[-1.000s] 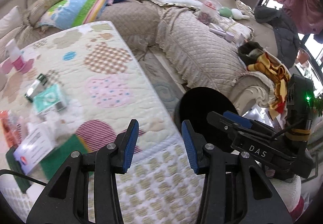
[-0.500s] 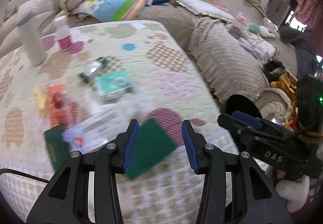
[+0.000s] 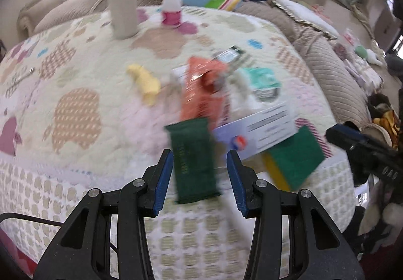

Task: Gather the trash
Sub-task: 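Grasp dark green snack packet with left tool while right tool grasps teal tissue pack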

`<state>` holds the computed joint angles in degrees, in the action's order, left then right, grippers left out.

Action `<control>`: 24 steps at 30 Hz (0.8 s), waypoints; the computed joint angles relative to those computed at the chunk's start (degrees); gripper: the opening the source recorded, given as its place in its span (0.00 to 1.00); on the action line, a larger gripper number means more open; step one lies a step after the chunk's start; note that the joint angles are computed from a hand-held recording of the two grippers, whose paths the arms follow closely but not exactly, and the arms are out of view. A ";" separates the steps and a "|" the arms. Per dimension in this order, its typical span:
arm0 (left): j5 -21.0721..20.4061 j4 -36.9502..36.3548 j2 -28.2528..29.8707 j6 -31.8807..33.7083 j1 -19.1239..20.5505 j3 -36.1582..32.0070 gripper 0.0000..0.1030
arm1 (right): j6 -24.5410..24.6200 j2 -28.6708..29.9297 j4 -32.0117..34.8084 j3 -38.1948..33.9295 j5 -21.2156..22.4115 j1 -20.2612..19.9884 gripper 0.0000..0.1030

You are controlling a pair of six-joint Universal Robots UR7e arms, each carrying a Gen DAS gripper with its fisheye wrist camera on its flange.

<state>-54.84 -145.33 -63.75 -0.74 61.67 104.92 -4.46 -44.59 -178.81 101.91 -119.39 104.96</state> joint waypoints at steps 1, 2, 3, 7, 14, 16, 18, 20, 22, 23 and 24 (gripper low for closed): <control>-0.13 0.29 -0.10 -0.34 0.43 -0.03 0.41 | -0.12 0.31 0.33 -0.55 -0.12 0.04 0.55; -0.48 0.57 0.05 -0.80 0.86 -0.21 0.41 | -0.32 0.82 0.70 -1.31 -0.65 0.07 0.55; -1.13 0.81 0.17 -1.13 1.34 -0.37 0.41 | -0.23 1.52 1.37 -2.39 -1.56 0.07 0.55; -2.58 0.68 0.98 -0.90 2.22 -0.71 0.41 | 1.58 2.82 4.15 -5.11 -1.66 -0.94 0.55; -2.48 -0.25 3.62 0.48 2.77 -2.32 0.41 | 0.99 4.27 5.48 -7.17 -0.53 -0.90 0.55; -2.27 0.02 4.43 0.48 3.03 -2.97 0.41 | 0.56 4.45 5.54 -7.37 -0.27 -0.72 0.55; -2.12 -0.20 5.10 0.78 3.22 -3.33 0.42 | 0.35 4.69 5.54 -7.79 -0.41 -0.67 0.55; -1.83 -0.28 5.59 1.16 3.31 -3.57 0.42 | 0.48 5.11 5.57 -8.67 -0.64 -0.89 0.55; -2.04 -0.89 5.63 1.75 3.37 -3.43 0.42 | 0.67 5.58 5.75 -9.86 -0.60 -1.18 0.55; -2.38 -0.89 5.53 1.92 3.51 -3.40 0.41 | 0.56 6.06 5.77 -10.84 -0.41 -1.39 0.55; -3.03 -0.76 5.37 2.25 3.72 -3.49 0.39 | 0.58 6.53 6.20 -11.82 -0.36 -1.55 0.55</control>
